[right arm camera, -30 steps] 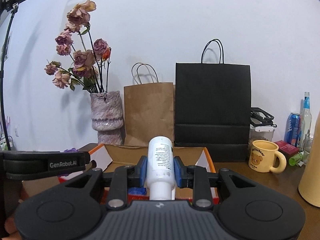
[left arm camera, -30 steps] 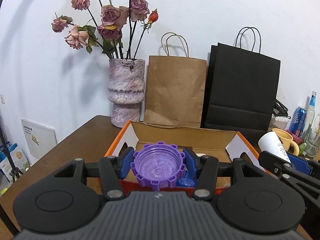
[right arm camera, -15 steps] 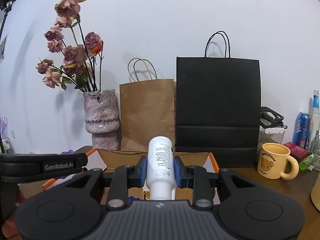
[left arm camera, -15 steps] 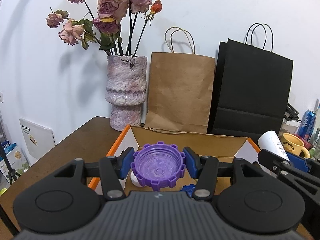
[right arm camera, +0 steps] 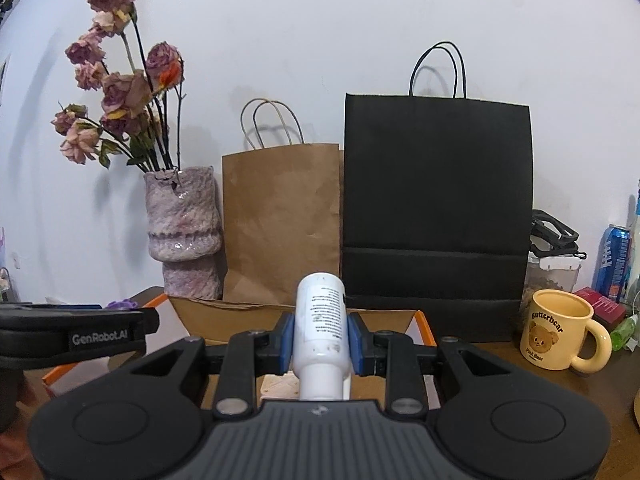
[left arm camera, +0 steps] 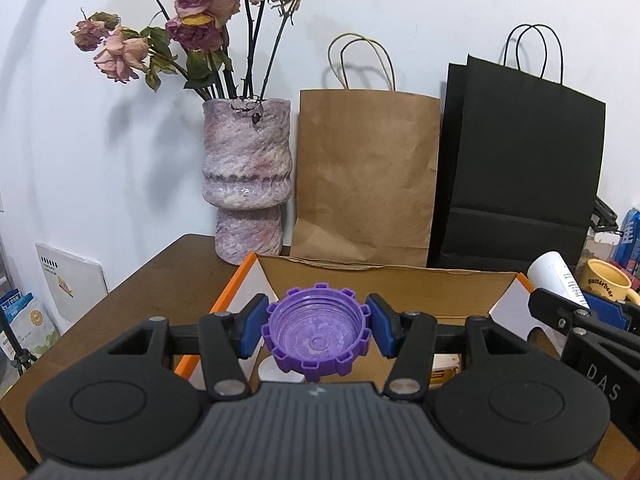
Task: Organize rigid objects
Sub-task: 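Carry the spray bottle and purple cap over the cardboard box with both tools, then open both tools to drop the spray bottle and purple cap into the box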
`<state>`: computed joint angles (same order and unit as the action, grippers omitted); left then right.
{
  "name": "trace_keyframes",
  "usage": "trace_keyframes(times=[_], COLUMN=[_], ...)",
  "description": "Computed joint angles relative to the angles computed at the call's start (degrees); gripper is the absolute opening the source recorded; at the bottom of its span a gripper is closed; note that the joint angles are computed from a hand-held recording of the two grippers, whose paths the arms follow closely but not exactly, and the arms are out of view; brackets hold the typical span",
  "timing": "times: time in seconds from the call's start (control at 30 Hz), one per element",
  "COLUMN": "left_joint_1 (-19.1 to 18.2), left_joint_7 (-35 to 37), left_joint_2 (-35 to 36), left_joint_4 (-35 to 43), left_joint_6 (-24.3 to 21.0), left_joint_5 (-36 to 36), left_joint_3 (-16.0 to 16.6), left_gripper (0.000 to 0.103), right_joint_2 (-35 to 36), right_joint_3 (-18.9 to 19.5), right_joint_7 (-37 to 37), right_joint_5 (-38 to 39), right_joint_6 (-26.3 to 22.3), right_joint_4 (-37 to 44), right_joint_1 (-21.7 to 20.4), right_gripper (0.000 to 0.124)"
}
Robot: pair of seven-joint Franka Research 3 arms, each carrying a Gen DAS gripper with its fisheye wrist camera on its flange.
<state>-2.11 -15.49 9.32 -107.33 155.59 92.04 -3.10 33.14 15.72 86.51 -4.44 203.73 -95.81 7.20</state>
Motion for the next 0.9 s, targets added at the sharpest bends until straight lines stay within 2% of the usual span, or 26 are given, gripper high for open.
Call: trace_keyframes(times=[0.57, 0.77, 0.83, 0.87, 0.9], left_joint_1=[-0.61, -1.34, -1.51, -1.5, -1.5], left_joint_7=[8.81, 9.12, 8.2, 8.04, 8.12], left_joint_2=[5.94, 6.06, 5.77, 5.69, 5.65], left_joint_4=[5.67, 5.64, 5.4, 5.33, 5.29], left_joint_6=[0.88, 1.04, 1.03, 0.92, 0.69], left_joint_5=[-6.9, -6.42, -5.29, -5.11, -5.15], left_joint_3=[2.4, 3.13, 3.2, 3.15, 3.07], left_gripper=[0.055, 0.055, 0.056, 0.057, 0.067], right_joint_2=[6.7, 7.14, 7.05, 7.04, 7.1], right_joint_3=[0.69, 1.53, 0.46, 0.22, 0.37], right_joint_7=[-6.94, -10.05, -10.76, -11.09, -11.46], right_joint_5=[4.17, 6.75, 8.28, 8.9, 9.35], right_joint_6=[-7.66, -9.51, -9.86, -10.36, -10.98], right_joint_4=[10.6, 11.33, 11.48, 11.66, 11.86], right_joint_1=[0.79, 0.64, 1.61, 1.86, 1.78], right_gripper=[0.027, 0.027, 0.027, 0.027, 0.027])
